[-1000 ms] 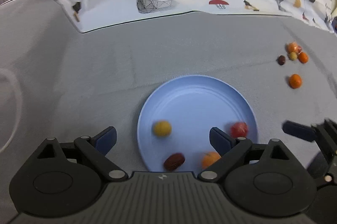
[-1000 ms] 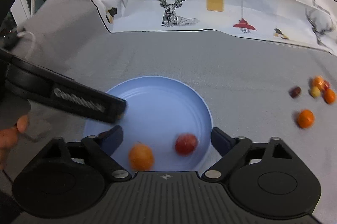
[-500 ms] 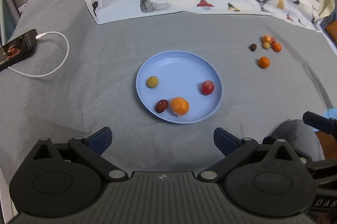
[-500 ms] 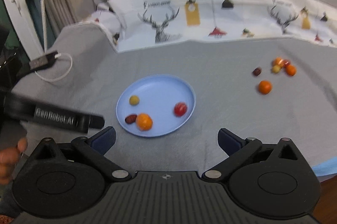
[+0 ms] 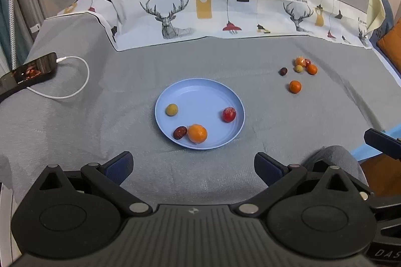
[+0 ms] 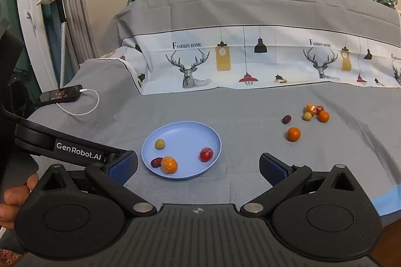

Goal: Organize fruits

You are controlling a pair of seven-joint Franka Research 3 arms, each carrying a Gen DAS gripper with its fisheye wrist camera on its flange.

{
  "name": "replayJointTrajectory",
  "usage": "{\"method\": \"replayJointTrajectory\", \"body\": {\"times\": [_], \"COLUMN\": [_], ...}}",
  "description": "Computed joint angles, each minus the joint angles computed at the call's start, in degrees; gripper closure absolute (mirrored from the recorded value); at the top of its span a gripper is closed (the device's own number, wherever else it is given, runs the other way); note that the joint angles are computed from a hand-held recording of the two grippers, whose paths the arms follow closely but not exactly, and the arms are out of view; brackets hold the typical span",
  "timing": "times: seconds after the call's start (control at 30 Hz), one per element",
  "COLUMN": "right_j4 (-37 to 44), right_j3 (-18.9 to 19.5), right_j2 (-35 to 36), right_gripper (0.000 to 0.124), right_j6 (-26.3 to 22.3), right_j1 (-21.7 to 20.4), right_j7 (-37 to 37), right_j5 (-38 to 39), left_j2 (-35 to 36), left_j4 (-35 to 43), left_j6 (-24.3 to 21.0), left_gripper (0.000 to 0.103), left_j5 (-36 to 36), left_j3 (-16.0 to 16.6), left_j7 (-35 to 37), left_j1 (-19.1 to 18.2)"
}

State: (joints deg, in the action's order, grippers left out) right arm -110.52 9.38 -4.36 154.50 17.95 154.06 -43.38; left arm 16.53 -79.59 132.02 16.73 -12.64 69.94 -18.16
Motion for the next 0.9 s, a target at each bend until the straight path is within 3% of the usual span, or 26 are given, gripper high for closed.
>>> {"method": "replayJointTrajectory", "body": {"times": [0.33,0.9], "right_j4": [-1.2,-0.92], "right_j3": [0.42,-0.26], "right_j2": [-1.08,0.15], "right_gripper": [0.022,0.022], "right_j6": [1.13,0.2], "right_j1": [-0.47,-0.58], "right_j7": [2.12,3.68], "right_j5": [-2.18,0.2], "left_j2": [-1.9,4.04], "left_j4": [-1.83,6.29], "left_j6": [1.93,-1.99], "left_gripper": [0.0,0.0], "left_j5": [1.27,0.72], "left_j3": [0.18,0.43], "left_j7": [-1.29,0.3], "left_j1": [0.15,-0.77]}}
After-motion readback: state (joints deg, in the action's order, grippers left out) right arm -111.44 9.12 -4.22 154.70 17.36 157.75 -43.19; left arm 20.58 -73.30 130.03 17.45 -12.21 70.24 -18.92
